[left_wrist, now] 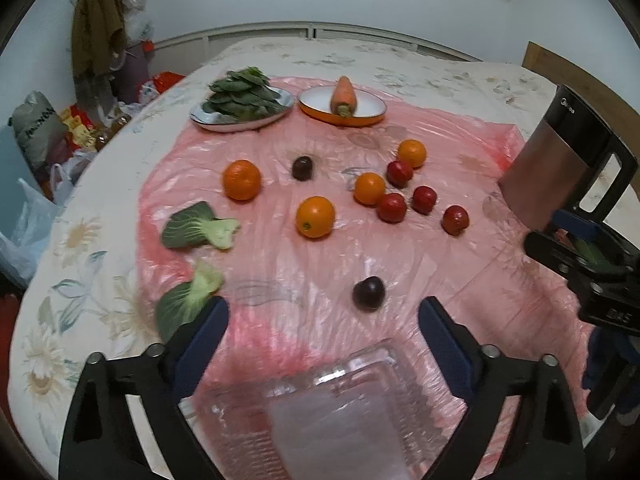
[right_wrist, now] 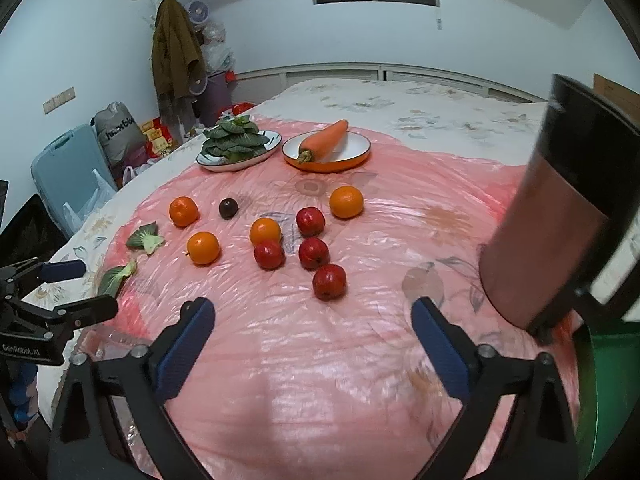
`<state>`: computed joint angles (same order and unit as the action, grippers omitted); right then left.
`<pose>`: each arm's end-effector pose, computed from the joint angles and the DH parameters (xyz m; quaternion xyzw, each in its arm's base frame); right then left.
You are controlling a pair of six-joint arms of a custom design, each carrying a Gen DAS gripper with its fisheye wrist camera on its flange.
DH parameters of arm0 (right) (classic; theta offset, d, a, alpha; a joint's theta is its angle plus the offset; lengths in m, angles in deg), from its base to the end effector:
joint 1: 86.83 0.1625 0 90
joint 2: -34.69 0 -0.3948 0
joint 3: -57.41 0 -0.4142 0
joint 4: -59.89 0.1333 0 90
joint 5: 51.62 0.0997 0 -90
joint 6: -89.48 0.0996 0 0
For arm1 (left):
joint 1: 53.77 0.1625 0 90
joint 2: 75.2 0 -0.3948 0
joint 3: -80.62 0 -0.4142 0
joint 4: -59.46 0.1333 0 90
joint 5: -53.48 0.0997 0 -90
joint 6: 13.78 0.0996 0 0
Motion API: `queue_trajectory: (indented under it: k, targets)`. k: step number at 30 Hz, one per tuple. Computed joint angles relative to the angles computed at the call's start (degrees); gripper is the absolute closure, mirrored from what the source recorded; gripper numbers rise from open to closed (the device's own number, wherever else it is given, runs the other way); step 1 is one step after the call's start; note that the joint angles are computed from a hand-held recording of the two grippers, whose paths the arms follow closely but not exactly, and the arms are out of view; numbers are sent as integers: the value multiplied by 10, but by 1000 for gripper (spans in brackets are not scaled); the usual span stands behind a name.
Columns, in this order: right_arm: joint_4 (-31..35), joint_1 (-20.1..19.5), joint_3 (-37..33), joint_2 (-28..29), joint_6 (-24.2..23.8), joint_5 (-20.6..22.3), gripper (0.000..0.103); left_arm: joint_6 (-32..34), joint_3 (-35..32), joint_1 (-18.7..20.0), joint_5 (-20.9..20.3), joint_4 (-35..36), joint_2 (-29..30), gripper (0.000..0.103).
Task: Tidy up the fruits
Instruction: 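Grasp the dark plum with the left tool while the right tool grasps a red tomato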
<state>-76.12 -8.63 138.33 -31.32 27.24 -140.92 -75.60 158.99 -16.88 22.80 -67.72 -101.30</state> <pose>-0.0110 -0.7104 0.3828 0.4120 -0.8709 0.2176 0.1567 -0.4212 -0.5899 -0.0664 -0.0006 0.8639 -0.3522 0.3600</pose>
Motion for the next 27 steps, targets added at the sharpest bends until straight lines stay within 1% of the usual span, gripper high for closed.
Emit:
queue_trajectory:
  k: [2, 5, 7, 9, 12, 13, 14, 17, 19, 24, 27]
  targets:
    - [14, 5, -19, 17, 0, -6, 0, 38, -14, 7, -15, -30, 12, 26]
    - [38, 12, -56, 48, 1, -17, 0, 73, -38, 17, -30, -51, 31, 31]
    - [44, 16, -76, 69, -5, -28, 3, 82, -47, 22, -36, -60, 39, 32]
    - [55, 18, -95, 86, -3, -35, 8, 87, -56, 28, -44, -65, 46, 35]
    - [66, 19, -122, 114, 4, -52, 19, 84, -63, 38, -61, -66, 51, 43]
    - [70, 19, -130, 121, 5, -57, 29, 83, -65, 41, -66, -66, 53, 47]
    - [76, 19, -137, 127, 7, -59, 36, 83, -67, 44, -70, -65, 54, 48]
    - [82, 19, -151, 142, 8, -69, 41, 83, -76, 50, -79, -63, 60, 53]
    - [83, 19, -155, 147, 9, -74, 44, 84, -83, 52, -83, -58, 64, 54]
    - [75, 21, -155, 155, 6, -87, 44, 88, -100, 56, -85, -41, 75, 54]
    - [74, 22, -154, 158, 6, -95, 44, 92, -111, 60, -89, -36, 82, 58]
